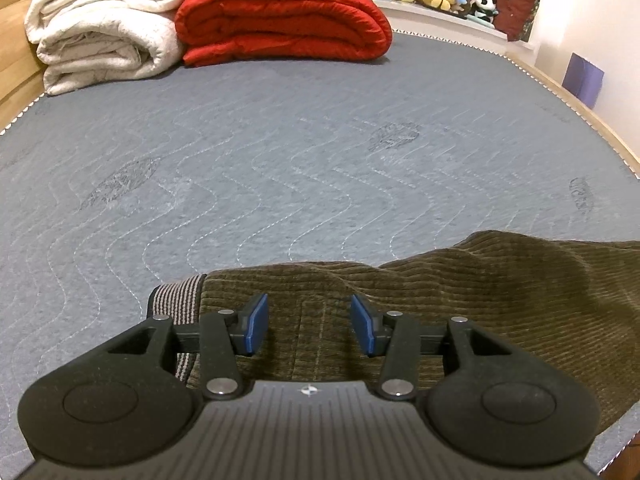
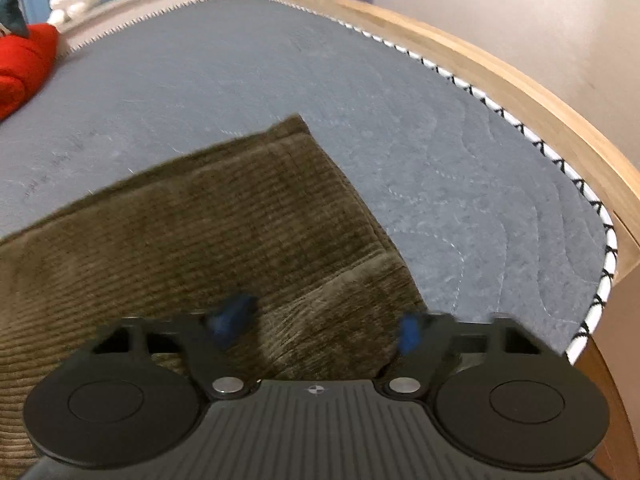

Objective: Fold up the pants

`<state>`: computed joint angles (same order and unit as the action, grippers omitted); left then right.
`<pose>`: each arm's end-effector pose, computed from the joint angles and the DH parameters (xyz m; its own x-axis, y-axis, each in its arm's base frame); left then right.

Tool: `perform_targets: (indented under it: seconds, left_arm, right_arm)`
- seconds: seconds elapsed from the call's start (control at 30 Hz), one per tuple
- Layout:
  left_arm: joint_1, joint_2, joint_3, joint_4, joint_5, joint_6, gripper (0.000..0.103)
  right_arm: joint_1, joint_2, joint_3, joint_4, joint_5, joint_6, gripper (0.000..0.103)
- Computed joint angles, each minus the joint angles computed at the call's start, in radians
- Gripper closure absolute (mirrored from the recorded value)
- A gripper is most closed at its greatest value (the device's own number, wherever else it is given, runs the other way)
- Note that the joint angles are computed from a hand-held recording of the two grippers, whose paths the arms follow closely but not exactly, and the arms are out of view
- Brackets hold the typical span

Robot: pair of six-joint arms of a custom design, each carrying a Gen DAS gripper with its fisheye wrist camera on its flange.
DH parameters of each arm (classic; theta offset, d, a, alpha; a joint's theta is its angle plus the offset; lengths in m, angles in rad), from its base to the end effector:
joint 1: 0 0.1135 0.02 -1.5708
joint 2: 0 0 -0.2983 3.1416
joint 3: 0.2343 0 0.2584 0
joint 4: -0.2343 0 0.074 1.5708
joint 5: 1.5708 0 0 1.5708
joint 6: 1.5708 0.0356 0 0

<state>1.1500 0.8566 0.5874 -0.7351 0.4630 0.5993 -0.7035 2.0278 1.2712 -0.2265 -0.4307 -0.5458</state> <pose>0.0716 0.1210 0.2406 -0.6900 -0.3064 -0.6557 -0.3991 0.9169 -0.0085 0.3410 -0.2698 0.1638 -0.7559 0.0227 -0.6543 0.0221 0.9997 0.0092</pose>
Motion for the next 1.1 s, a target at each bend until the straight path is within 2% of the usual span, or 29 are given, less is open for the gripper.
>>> perform_targets:
  seconds: [0.1,0.27,0.47,0.63,0.7,0.73,0.8,0.87,0.9,0.97,1.07,1.1]
  left_arm:
    - [0.005,0.002,0.005,-0.007,0.009,0.003,0.053]
    - [-0.003,-0.005,0.01,-0.017,0.014,-0.005,0.053]
    - [-0.025,-0.011,0.006,-0.014,0.006,-0.013,0.053]
    - [-0.008,0.008,0.01,-0.01,0.011,-0.002,0.053]
    - [-0.002,0.014,0.012,-0.012,0.011,0.001,0.053]
    - [0.001,0.018,0.013,-0.012,0.012,0.005,0.052]
    - [0.001,0.022,0.012,-0.01,0.01,0.009,0.05]
    - [-0.004,0.026,0.009,-0.004,0.006,0.01,0.049]
    - [-0.009,0.028,0.007,0.001,0.002,0.007,0.049]
    - [-0.028,0.026,0.006,0.004,-0.01,-0.01,0.049]
    - [-0.056,0.018,0.003,0.007,-0.019,-0.032,0.048]
    - [-0.07,0.009,0.0,0.007,-0.024,-0.041,0.046]
  right_arm:
    - [-0.022,0.01,0.028,-0.039,-0.047,0.033,0.064]
    - [-0.053,0.035,0.085,-0.101,-0.137,0.066,0.071]
    - [-0.08,0.056,0.163,-0.188,-0.34,0.178,0.074]
    - [-0.072,0.005,0.12,-0.139,-0.437,0.209,0.074]
    - [-0.06,-0.026,0.096,-0.106,-0.393,0.227,0.071]
    - [-0.051,-0.031,0.093,-0.073,-0.332,0.251,0.071]
    - [-0.022,-0.068,0.052,0.012,-0.117,0.282,0.069]
    - [0.008,-0.087,0.014,0.101,0.11,0.29,0.051]
    - [0.012,-0.079,0.01,0.132,0.178,0.297,0.033]
    - [0.0,-0.036,0.06,0.084,0.161,0.305,0.027]
    - [-0.022,0.07,0.203,-0.129,0.063,0.294,0.026]
    - [-0.022,0.099,0.233,-0.172,0.054,0.282,0.021]
